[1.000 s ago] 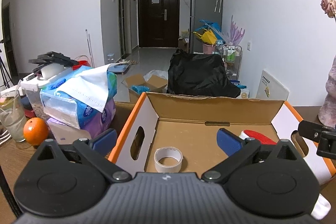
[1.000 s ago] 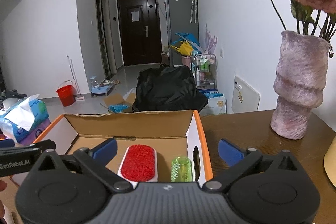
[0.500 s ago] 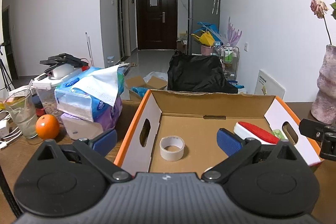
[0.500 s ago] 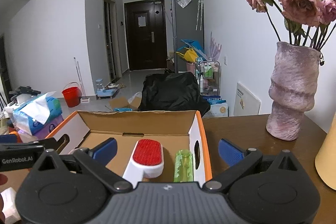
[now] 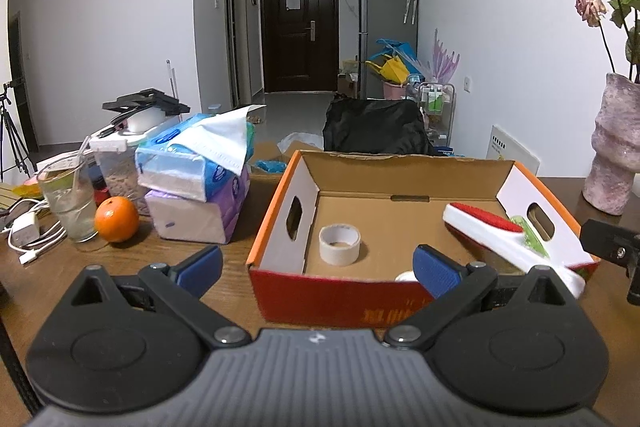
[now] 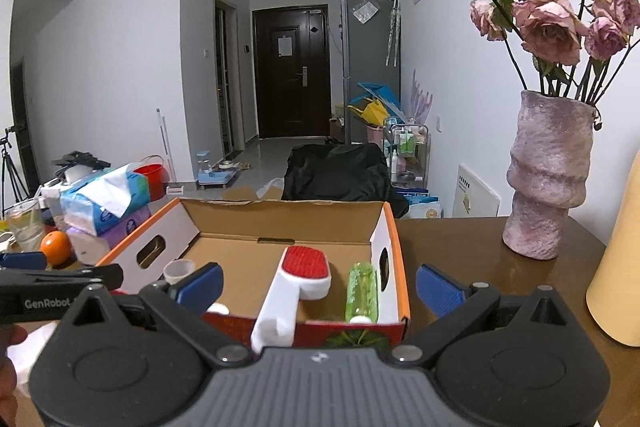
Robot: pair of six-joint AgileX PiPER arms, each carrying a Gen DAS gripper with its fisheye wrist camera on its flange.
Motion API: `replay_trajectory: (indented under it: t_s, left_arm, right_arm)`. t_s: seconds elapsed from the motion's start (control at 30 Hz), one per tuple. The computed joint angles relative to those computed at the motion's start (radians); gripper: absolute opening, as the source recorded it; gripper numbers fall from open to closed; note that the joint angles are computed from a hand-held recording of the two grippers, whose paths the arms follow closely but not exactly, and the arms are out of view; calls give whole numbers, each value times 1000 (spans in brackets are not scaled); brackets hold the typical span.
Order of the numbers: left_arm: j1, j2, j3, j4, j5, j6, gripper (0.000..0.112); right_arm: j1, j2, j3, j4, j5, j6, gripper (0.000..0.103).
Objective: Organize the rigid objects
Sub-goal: 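Withdraw both tools from the box back over the table, then grasp the blue bottle cap with the left tool while the right tool grasps the white cube charger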
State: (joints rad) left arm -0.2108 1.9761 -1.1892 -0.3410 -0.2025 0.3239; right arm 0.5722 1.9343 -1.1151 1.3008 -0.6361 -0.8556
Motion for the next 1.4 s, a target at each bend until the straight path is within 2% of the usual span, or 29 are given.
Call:
replay_trajectory:
  t_s: [0.1,0.2,0.63,0.8,1.1,1.4]
  left_arm:
    - [9,-27,52,95,-18,-85,103]
    - [15,-53,102,113,-37,-97,103]
    - [66,-173,334,354,-116,-296,103]
    - [66,-201,408,348,-151,-263,103]
    - [102,-252,529,467,-177,-346,103]
    - [110,-258,626,483,-219,-313,103]
  right_arm:
    - [28,-20,36,-2,-19,16,103]
    - [56,-40,75,-8,-38,39,103]
    - [184,-85,196,41,-99,83,103]
    - [233,-82,218,86,-128,85,103]
    - [317,-73,261,149,-186,122,103]
    - [392,-35,272,204,-229,150,103]
